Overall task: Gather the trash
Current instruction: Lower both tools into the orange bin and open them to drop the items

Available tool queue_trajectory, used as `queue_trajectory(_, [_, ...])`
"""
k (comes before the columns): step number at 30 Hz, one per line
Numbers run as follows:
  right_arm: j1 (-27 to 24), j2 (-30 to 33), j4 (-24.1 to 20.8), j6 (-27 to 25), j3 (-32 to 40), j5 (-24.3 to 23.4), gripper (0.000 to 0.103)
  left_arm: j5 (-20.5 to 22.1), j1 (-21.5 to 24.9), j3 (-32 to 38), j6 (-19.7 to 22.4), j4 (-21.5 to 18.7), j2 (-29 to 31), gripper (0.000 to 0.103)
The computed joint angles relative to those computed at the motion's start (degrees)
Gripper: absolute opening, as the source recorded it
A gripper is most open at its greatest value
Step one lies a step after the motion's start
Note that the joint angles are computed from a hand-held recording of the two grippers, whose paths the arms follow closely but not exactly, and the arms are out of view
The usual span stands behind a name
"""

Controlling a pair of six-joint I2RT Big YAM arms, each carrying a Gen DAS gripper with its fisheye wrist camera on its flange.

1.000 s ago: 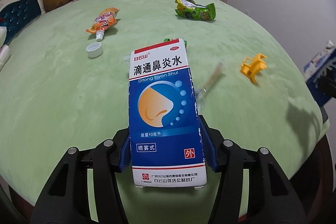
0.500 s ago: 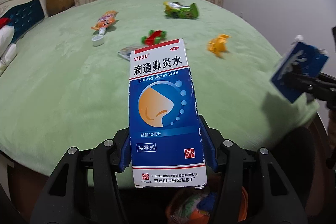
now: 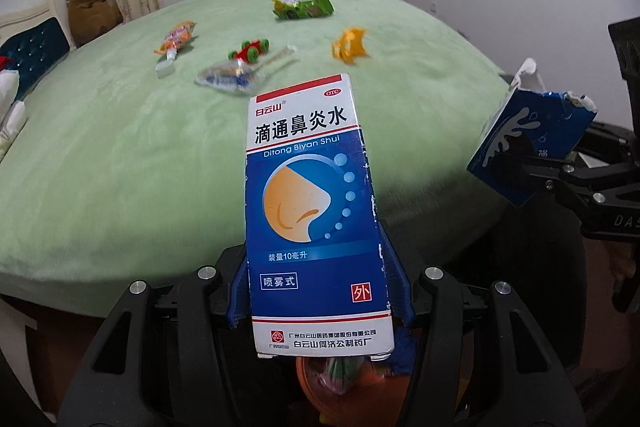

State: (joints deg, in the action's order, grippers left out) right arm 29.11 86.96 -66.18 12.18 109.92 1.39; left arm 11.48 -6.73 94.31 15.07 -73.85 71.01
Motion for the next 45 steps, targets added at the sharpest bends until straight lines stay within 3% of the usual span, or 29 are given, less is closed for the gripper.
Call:
queue_trajectory(12, [4.99,-5.66,-3.32,0.27,-10.28,0.18,0.055,-1.28,-1.05,-8.79,4.59,-7.29,-5.08,0.053])
queue_trajectory(21, [5.28,-6.37,-4.66,1.92,-16.53,-2.01,0.055,-1.97,-1.76,-11.60,4.11,-13.99,-2.48,0.053])
queue_trajectory(29, [3.89,-4.06,-5.47,2.79,-17.36,-4.92,0.055,-5.00,-2.31,-13.10,3.57,-15.83,1.32,0.053])
queue_trajectory(35, [3.62,-0.10,-7.50,2.14,-14.52,-4.35,0.055,-7.20,-3.51,-13.33,2.72,-15.26,4.41,0.053])
queue_trajectory(45, [2.33,3.89,-9.73,0.51,-12.60,-7.30,0.055,-10.31,-4.73,-15.55,3.62,-14.26,7.46,0.053])
